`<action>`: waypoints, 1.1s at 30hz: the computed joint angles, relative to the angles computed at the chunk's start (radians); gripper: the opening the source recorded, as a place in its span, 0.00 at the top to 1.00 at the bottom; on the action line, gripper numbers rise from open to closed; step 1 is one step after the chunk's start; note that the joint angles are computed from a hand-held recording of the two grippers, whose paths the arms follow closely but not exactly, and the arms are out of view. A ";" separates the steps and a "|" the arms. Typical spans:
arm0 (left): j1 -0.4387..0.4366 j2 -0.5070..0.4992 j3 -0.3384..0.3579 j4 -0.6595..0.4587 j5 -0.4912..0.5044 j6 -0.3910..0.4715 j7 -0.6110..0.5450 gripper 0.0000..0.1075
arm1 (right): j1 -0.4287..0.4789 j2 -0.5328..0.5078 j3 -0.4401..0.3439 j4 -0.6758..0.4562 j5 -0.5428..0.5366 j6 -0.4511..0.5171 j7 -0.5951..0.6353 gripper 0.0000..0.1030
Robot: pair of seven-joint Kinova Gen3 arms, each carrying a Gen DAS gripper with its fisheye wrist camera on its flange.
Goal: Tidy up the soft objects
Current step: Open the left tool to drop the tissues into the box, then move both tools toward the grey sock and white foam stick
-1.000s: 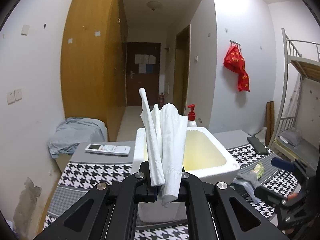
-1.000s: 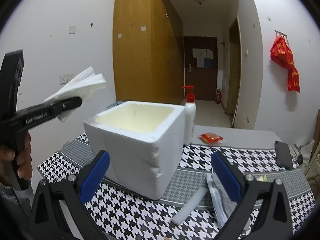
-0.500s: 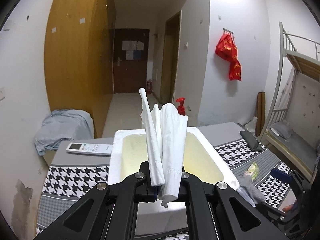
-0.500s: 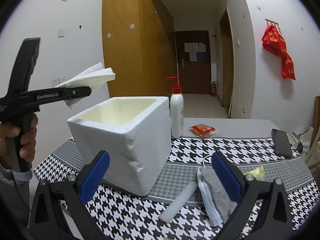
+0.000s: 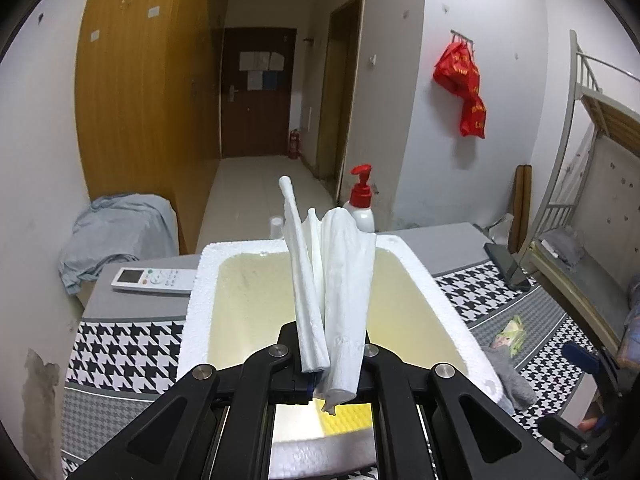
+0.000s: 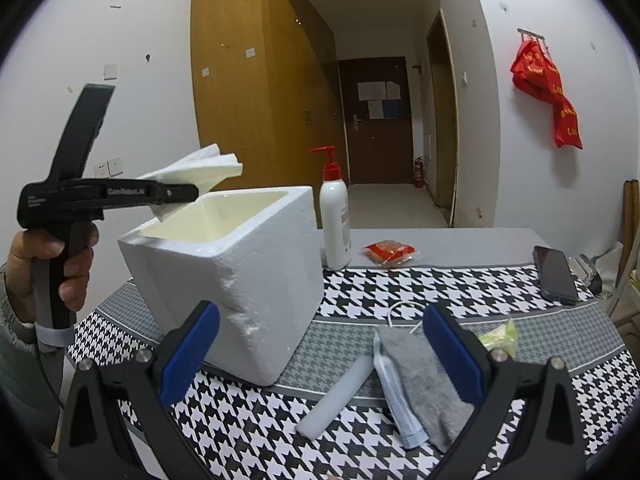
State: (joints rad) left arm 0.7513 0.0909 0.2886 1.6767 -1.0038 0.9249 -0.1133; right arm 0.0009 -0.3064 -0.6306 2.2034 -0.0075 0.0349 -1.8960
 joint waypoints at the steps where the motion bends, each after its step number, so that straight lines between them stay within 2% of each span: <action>1: -0.001 0.006 0.000 -0.006 0.002 0.004 -0.009 0.84 | -0.001 -0.001 0.002 0.002 0.000 0.000 -0.001 0.00; 2: 0.000 0.012 -0.002 -0.011 0.004 0.012 -0.008 0.71 | -0.001 -0.004 0.005 0.004 -0.001 0.001 -0.002 0.00; 3: 0.003 0.013 -0.005 -0.013 0.004 0.016 -0.003 0.62 | -0.001 -0.007 0.008 0.006 -0.002 0.003 -0.004 0.00; 4: 0.006 0.011 -0.005 -0.007 -0.008 0.017 0.018 0.42 | -0.002 -0.009 0.010 0.008 -0.003 0.004 -0.006 0.00; 5: 0.020 0.010 -0.005 -0.001 -0.036 0.031 0.052 0.27 | -0.002 -0.013 0.012 0.009 -0.003 0.005 -0.007 0.00; 10: 0.077 0.015 0.018 0.001 -0.146 0.137 0.154 0.08 | 0.004 -0.030 0.017 0.014 -0.004 0.013 -0.018 0.00; 17: 0.151 0.000 0.070 0.044 -0.259 0.254 0.275 0.05 | 0.015 -0.058 0.015 0.019 -0.001 0.017 -0.030 0.00; 21: 0.218 0.012 0.108 0.061 -0.318 0.383 0.341 0.05 | 0.007 -0.078 0.024 0.015 -0.001 0.032 -0.036 0.00; 28: 0.318 0.031 0.147 0.063 -0.338 0.547 0.387 0.05 | 0.003 -0.134 0.020 0.024 -0.005 0.035 -0.056 0.00; 33: 0.375 0.041 0.152 0.065 -0.348 0.617 0.428 0.05 | -0.032 -0.177 0.041 0.037 -0.009 0.038 -0.056 0.00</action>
State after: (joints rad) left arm 1.1268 0.1317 0.4407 1.7414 -1.3515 1.5423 0.3143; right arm -0.0313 -0.4838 -0.5892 2.2400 -0.0164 0.0727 -1.9523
